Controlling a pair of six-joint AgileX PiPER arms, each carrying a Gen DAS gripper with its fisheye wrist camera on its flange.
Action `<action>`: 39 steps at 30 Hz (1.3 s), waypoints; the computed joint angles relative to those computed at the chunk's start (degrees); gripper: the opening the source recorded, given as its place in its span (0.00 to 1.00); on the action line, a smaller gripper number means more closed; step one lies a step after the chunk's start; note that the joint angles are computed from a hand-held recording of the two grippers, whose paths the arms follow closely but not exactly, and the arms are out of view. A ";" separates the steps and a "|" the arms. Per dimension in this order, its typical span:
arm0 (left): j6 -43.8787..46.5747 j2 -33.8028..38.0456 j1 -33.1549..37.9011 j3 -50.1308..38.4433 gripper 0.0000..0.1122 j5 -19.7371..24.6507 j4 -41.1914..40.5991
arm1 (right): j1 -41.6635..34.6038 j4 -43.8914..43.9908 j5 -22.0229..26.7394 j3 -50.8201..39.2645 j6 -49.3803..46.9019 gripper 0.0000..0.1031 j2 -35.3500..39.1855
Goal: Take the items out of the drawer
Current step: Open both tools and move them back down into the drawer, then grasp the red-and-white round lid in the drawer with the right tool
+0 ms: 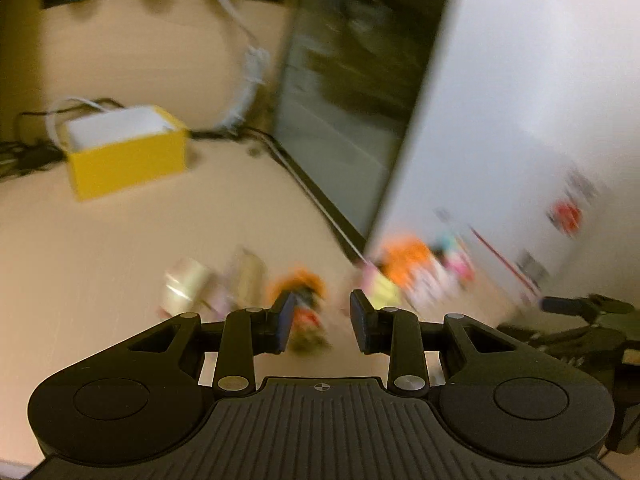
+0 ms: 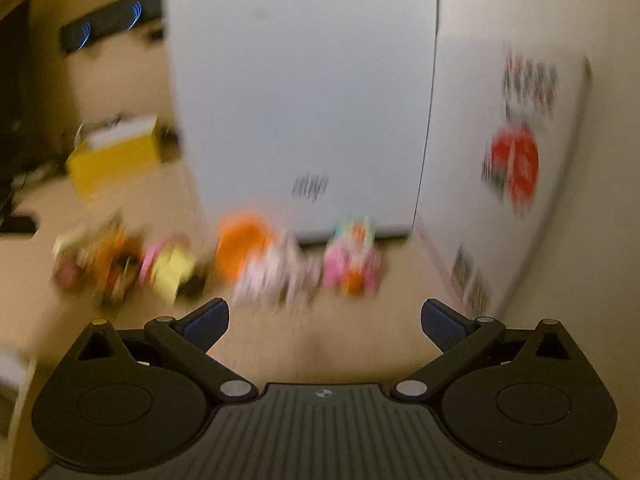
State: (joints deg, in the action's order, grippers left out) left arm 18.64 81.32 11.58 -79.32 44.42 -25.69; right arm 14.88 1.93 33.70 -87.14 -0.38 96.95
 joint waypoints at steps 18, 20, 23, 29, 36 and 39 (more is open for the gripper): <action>-15.24 3.47 -16.62 8.78 0.30 3.53 18.36 | 1.05 7.46 15.84 2.28 -8.95 0.77 0.86; -15.08 3.32 -16.10 9.29 0.30 3.82 18.37 | 2.65 7.26 15.94 -0.98 -9.89 0.78 4.33; -14.43 3.18 -14.78 9.85 0.30 4.15 17.54 | 5.65 4.11 14.68 -4.36 -10.22 0.78 8.86; -13.13 3.29 -12.39 10.31 0.30 4.40 16.00 | 9.45 -0.84 12.50 -8.43 -10.01 0.78 15.20; -12.04 2.59 -10.30 11.36 0.30 4.39 14.03 | 9.57 -1.91 11.07 -11.44 -8.73 0.78 19.59; -12.20 2.42 -9.77 11.58 0.30 4.55 14.06 | 9.51 -1.07 12.26 -12.95 -9.89 0.78 21.17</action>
State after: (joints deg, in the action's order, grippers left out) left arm 6.44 83.74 1.81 -67.74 48.97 -11.62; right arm 24.39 0.87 45.96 -100.09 -10.26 118.12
